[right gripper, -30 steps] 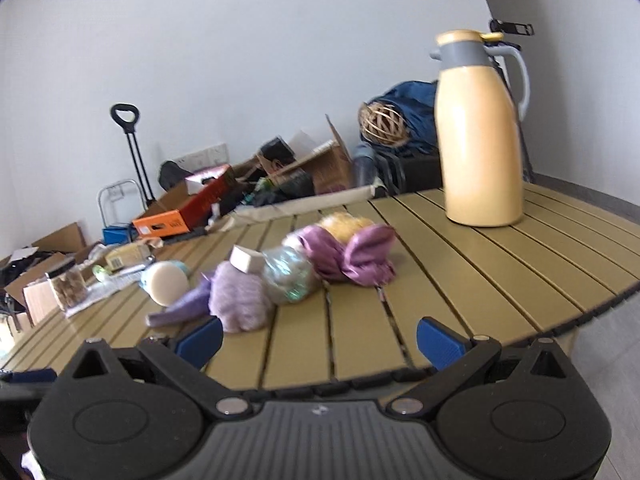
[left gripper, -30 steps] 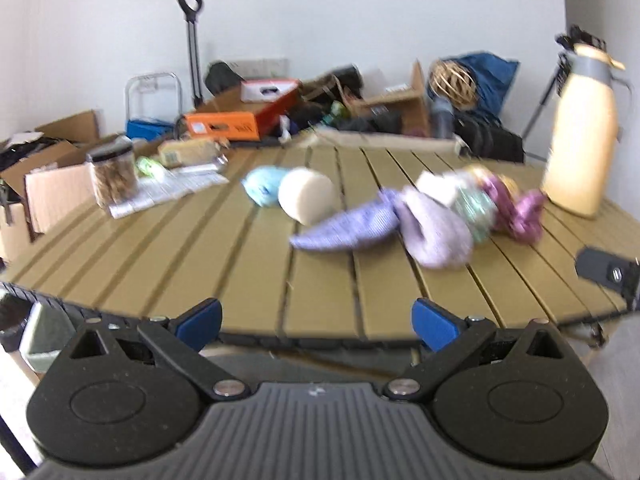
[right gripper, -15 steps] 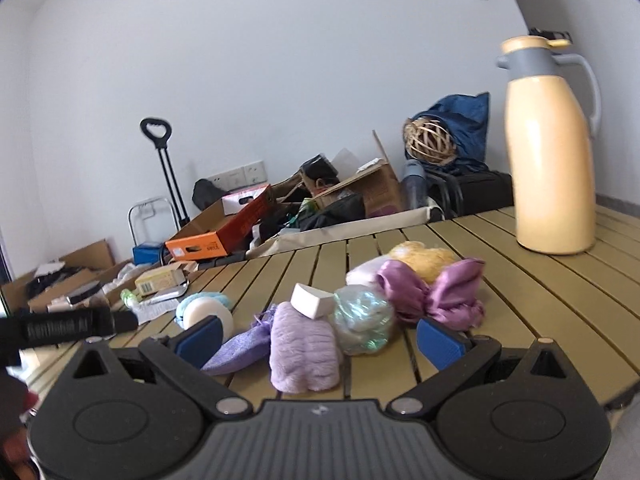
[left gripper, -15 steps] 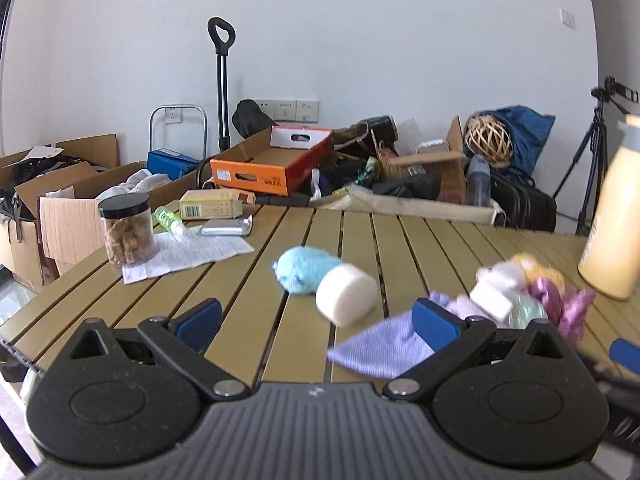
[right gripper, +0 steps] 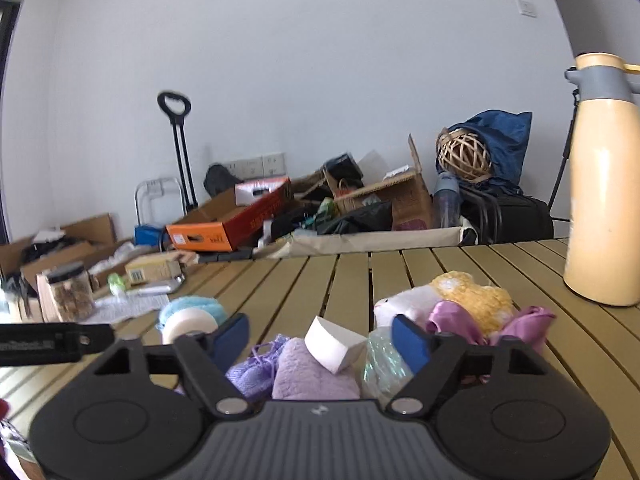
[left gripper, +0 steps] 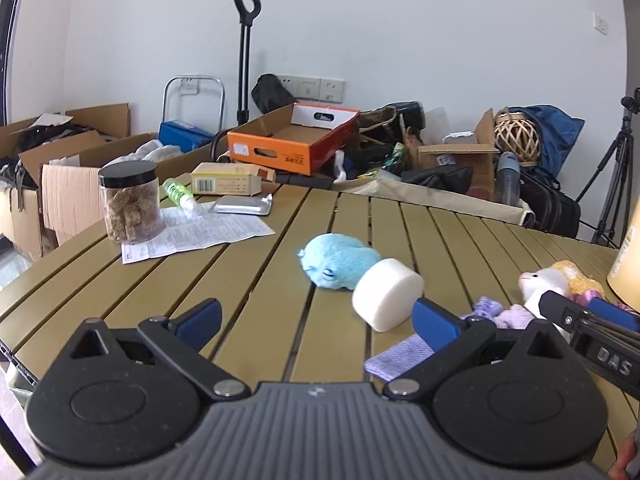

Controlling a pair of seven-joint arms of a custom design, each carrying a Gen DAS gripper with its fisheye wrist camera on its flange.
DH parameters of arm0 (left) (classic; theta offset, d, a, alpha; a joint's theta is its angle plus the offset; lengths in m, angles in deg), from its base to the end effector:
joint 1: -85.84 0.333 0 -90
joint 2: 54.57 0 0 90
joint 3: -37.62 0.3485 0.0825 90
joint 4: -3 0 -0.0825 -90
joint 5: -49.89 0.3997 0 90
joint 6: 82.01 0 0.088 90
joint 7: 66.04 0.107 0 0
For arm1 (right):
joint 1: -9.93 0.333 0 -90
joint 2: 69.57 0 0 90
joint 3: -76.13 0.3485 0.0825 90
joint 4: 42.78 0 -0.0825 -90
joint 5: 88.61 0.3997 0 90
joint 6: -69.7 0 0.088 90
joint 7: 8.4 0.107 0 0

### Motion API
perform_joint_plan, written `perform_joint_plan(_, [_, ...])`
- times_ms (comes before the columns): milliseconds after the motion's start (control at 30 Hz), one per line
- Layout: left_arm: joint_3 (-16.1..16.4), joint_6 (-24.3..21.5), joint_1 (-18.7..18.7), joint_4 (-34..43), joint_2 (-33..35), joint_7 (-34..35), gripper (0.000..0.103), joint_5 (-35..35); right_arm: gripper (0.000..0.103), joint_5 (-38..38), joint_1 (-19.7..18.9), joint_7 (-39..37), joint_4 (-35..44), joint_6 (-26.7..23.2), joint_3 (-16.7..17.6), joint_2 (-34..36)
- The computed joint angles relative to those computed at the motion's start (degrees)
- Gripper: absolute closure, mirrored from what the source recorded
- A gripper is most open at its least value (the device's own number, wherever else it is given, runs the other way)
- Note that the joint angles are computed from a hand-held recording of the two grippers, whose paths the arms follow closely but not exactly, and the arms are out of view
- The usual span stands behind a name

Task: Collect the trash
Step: 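Grasp the white paper and clear plastic wrapper with the right tool, then close the left tool on the purple mesh drawstring bag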

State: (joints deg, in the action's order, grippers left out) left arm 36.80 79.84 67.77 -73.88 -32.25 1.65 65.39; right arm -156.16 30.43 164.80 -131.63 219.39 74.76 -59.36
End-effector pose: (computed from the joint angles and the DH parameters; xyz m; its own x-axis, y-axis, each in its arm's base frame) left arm 0.7076 -0.2536 0.6689 -0.1930 -0.9775 0.0856 -0.4566 0.0123 -0.8896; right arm 0.6419 0.2459 0.6666 -0.2250 -0.9653 -0.1328 -0.2901 0.1964 -0.9366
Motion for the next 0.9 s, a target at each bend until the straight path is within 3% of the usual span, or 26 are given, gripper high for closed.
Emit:
perform_joint_plan(133, [-0.2,-0.9,0.3,1.3,0.9,0.7,0.0,-0.5,0.049,10.0,-1.2,-10.4,4.3,-1.5,0.4,3.9])
perform_joint_plan(200, [-0.6,-1.0,0.5,1.5,1.2,1.4,0.0,-0.9,0.065,11.4,-0.8,-11.8,4.4,-1.2,-0.4,4.3])
perform_joint_plan(300, [-0.8,-1.4,0.4,1.8,1.6,2.2,0.0,-1.3,0.073,10.3,0.1,-10.6,3.6,-0.6,-1.5,3.8])
perform_joint_plan(433, [-2.1,-2.2,1.0,2.0,1.9,4.3,0.0,-3.2,0.076,6.4,0.9,-6.3,1.9,0.1,-2.3,2.2])
perform_joint_plan(600, [-3.0,-2.5,1.1,1.5,1.9,7.1,0.0,-4.9,0.077,-3.6,0.8,5.8,-1.5,2.0,-2.1,-1.4])
perform_joint_plan(767, [-4.4,-3.2,1.3,1.7,2.1,9.8,0.0,-7.6,0.077,-14.1,-0.1,15.5,-3.8,0.1,0.2,-4.7])
perform_joint_plan(900, [-6.1,-3.7,1.6,2.2,2.4,13.1,0.0,-10.2,0.077,-16.2,-1.5,18.9,-6.6,-1.5,2.2,-7.4])
